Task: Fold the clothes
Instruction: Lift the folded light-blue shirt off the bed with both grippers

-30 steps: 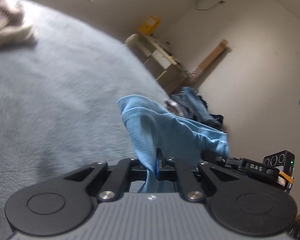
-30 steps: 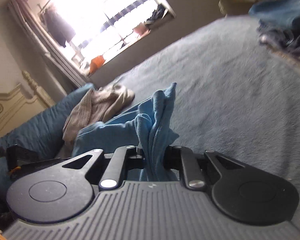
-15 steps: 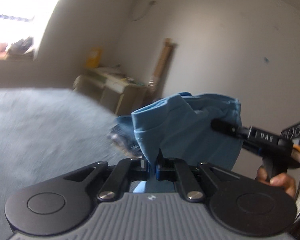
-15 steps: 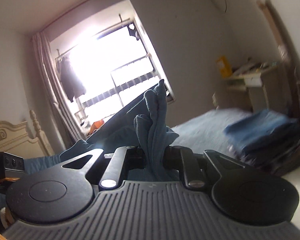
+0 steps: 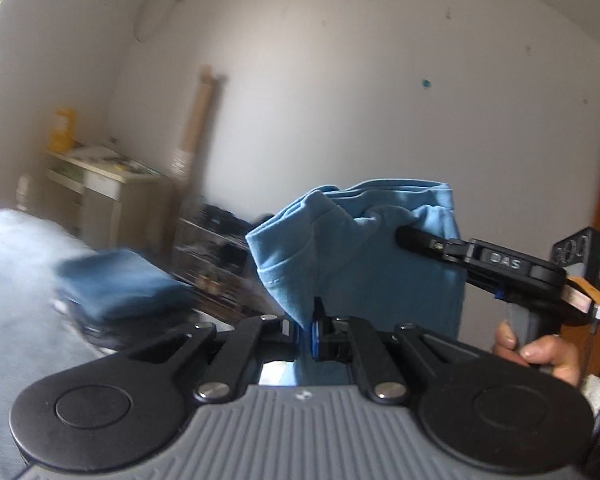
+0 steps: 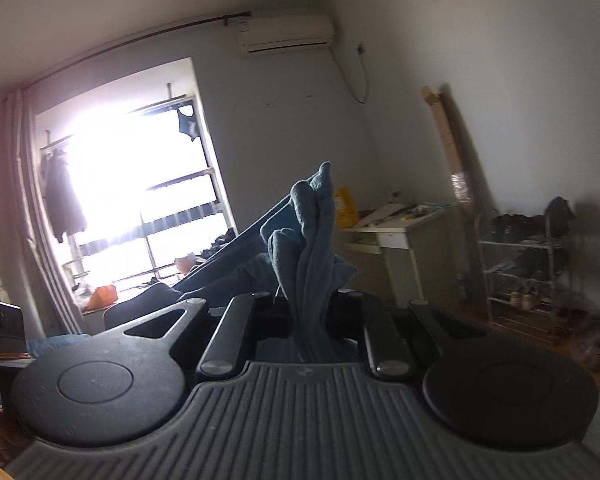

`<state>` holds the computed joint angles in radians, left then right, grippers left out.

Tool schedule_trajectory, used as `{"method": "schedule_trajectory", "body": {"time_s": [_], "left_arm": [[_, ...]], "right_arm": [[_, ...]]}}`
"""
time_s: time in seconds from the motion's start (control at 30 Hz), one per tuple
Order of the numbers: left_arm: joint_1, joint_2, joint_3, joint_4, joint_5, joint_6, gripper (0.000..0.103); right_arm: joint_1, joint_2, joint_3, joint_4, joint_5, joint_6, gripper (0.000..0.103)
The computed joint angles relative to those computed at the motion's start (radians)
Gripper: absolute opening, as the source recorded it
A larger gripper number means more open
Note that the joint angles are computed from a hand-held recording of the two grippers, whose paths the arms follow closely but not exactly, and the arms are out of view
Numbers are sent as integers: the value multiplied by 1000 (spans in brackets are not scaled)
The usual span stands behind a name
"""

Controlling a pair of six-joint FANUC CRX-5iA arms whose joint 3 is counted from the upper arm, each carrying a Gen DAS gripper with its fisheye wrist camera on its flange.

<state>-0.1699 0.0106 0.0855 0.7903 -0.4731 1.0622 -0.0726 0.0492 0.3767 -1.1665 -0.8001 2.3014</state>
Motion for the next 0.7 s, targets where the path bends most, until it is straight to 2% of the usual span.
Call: {"method": "schedule_trajectory", "body": {"time_s": [0.1,0.23,0.43,0.53,0.7], "left_arm": [[-33,52,0,67,4,-43,6],[-46,121,-1,136,-7,-74,6],[-25,248,-5,289,3,-127,6],[-3,301,1,289,10,-108,5],[65,421,96,183,-40,48,5]], "right_arm": [[-32,46,22,31,-16,-5,11],[-28,124,65,116,-22,-34,11],[32,327,249,284,-43,-131,11],[99,460,394,438,-70,-237,11],[201,673,639,675,-161,-376,11]]}}
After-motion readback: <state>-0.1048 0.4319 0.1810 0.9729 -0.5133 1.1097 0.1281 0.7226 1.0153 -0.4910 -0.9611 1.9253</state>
